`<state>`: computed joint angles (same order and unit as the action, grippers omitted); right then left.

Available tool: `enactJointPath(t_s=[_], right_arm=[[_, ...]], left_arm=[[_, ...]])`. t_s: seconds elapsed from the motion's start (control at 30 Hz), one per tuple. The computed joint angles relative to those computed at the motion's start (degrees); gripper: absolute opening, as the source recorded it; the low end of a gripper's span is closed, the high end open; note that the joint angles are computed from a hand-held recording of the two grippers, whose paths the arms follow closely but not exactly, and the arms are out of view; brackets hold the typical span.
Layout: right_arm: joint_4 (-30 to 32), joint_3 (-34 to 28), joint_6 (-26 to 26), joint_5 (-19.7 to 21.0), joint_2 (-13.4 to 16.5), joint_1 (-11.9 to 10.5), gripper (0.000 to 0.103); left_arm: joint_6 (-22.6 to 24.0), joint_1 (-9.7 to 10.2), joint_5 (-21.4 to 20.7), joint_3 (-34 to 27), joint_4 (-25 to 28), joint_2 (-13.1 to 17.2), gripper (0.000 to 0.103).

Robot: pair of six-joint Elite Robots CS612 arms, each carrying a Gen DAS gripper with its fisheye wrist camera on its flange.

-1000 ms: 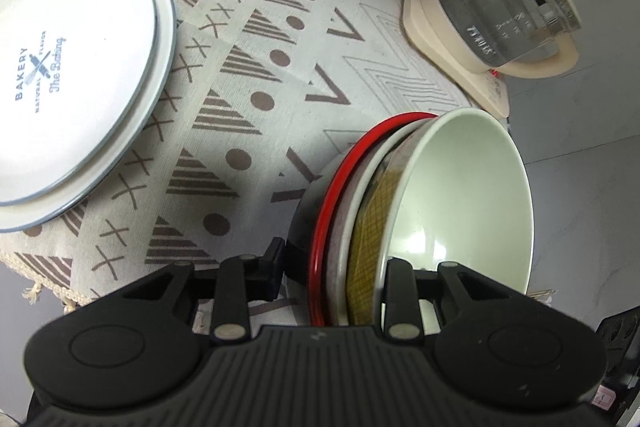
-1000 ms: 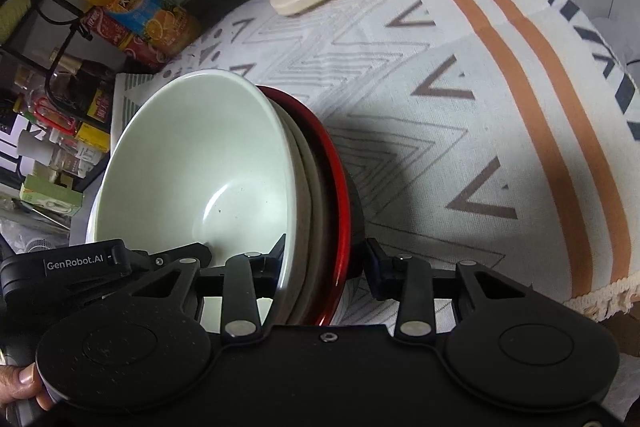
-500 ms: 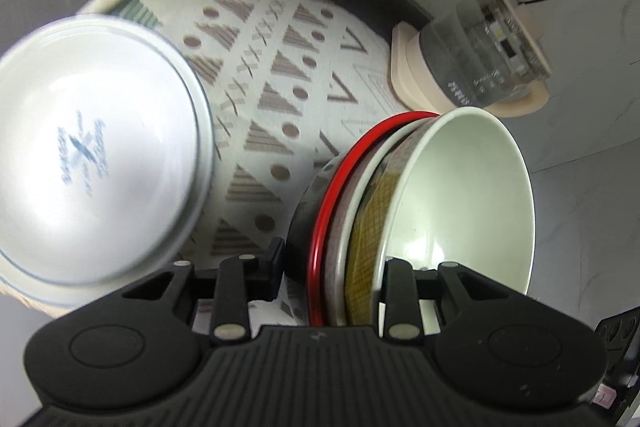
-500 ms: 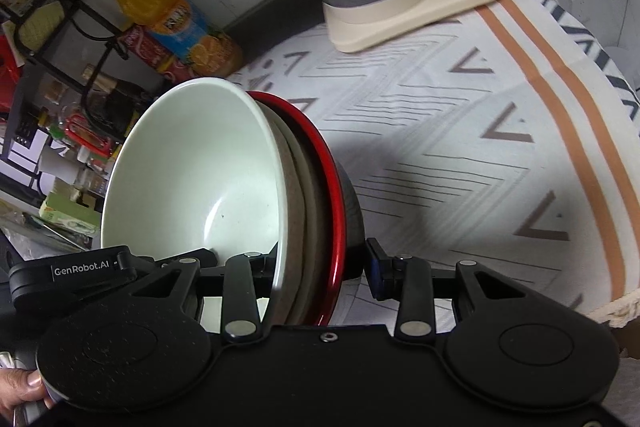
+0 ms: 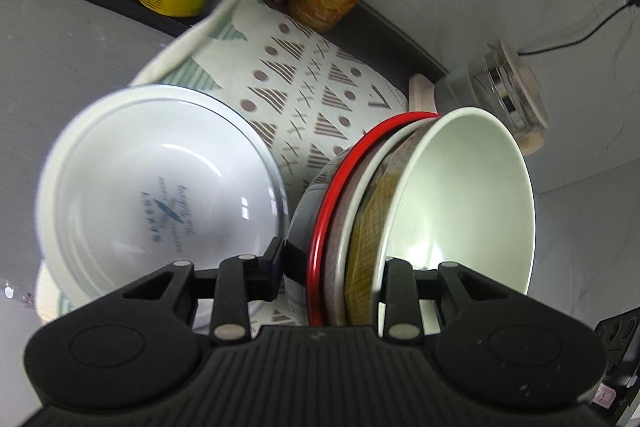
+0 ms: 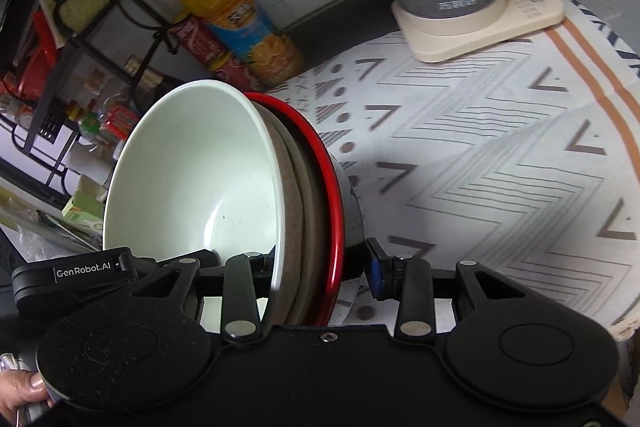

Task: Organize plates and bowls
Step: 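Lift the bowl stack and carry it over the white plate stack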

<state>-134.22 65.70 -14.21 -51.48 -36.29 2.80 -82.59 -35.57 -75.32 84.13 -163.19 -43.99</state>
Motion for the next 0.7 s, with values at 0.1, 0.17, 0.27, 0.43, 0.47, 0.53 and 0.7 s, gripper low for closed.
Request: enactJointPath(t_s=[0.1,0.17,0.27,0.43,0.47,0.53,0.7], right_arm=[[-0.17,0.57,-0.24,0.15,-0.47,0.55,0.037],[-0.23,0.86,-0.62,0.21,-0.71,0.91,0.037],[0.13,1.39,-1.23,0.23,-1.14,1.44,0.037],[0.34,2.49,-1.95,0.32,-1.91,2.34,0.037],[0.37,2.68,-2.15,0.24,-2.04,2.57,0.037],[0.51,3.06,-2.28,0.08,-2.31,2.98,0.037],[0.75,3.87,-2.91,-0.32,-2.86,3.98,0.037]], left_arm=[[-0.53,0.07,0.53,1.82,-0.85,-0.99,0.031],[-1.10,0.08,0.78,3.02,-1.42,-1.60,0.031],[-1.80,0.02,1.30,4.81,-1.96,-2.59,0.031],[-3.25,-0.10,2.20,7.97,-3.19,-4.21,0.031],[-3.61,-0.11,2.29,8.58,-3.44,-4.51,0.031],[-4.21,-0.15,2.54,9.76,-3.84,-5.09,0.031],[-5.74,-0.22,3.08,12.53,-5.11,-6.35,0.031]])
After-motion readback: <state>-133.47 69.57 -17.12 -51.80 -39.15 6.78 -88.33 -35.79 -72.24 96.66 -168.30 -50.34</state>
